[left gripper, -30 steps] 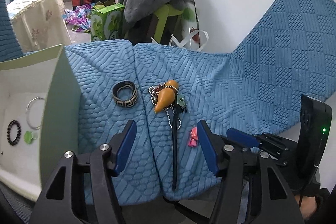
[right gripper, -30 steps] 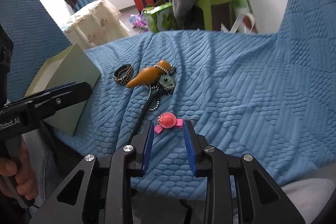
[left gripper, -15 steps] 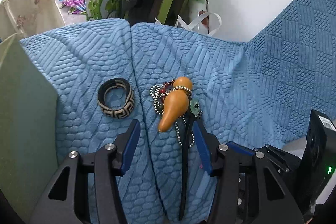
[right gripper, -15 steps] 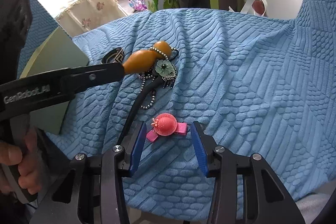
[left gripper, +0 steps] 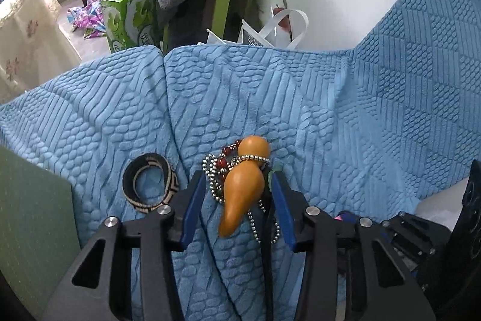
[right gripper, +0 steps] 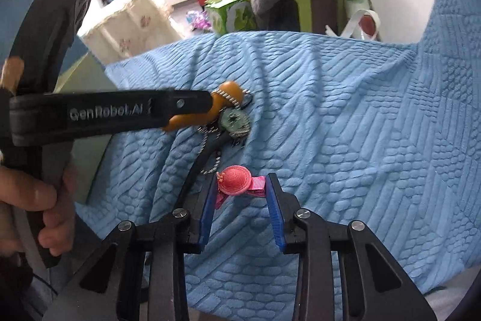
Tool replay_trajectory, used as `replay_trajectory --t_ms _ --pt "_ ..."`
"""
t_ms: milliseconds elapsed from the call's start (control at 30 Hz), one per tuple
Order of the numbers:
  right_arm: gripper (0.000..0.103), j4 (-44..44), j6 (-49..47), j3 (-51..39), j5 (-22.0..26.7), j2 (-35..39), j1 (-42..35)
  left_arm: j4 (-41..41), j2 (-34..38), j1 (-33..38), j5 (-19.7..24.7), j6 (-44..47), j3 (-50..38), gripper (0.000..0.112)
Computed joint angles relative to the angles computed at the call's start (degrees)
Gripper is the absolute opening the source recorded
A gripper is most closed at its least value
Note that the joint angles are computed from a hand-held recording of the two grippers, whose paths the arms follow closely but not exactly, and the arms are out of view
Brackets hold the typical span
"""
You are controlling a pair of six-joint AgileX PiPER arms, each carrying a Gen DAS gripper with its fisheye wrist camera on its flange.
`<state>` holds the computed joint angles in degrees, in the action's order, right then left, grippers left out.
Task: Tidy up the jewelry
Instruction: 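Close the left gripper around the orange gourd pendant, then carry the gourd necklace with the left gripper to the box while the right gripper carries the pink clip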
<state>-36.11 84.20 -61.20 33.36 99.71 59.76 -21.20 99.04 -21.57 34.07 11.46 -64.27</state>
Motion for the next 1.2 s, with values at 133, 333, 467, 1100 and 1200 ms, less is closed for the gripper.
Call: replay_trajectory --t_ms 133,333,467,1100,1200 --pt "0.030 0.00 2.03 1.98 -1.50 -1.29 -1.30 0.58 1.13 -0.57 0.35 -0.22 -0.86 0.036" --pt "0.030 0.62 1.44 2.36 -2.29 -1.48 -1.57 1.40 3.36 -0.85 2.29 -1.70 -2.82 0.032" --pt "0.030 0.46 2.13 2.66 -2.54 -1.66 -1.56 1.58 2.60 -1.47 1.55 -1.79 -1.79 0.031" --pt "0.030 0.02 3.67 1.43 0.99 -1.78 0.75 -2.68 -12.06 1.96 3.69 -2.25 12.13 0.031" --pt "0.030 0.91 3.11 0.82 2.44 -1.78 1.67 -2.71 -14.27 2.72 3.60 -2.60 14.65 0.031"
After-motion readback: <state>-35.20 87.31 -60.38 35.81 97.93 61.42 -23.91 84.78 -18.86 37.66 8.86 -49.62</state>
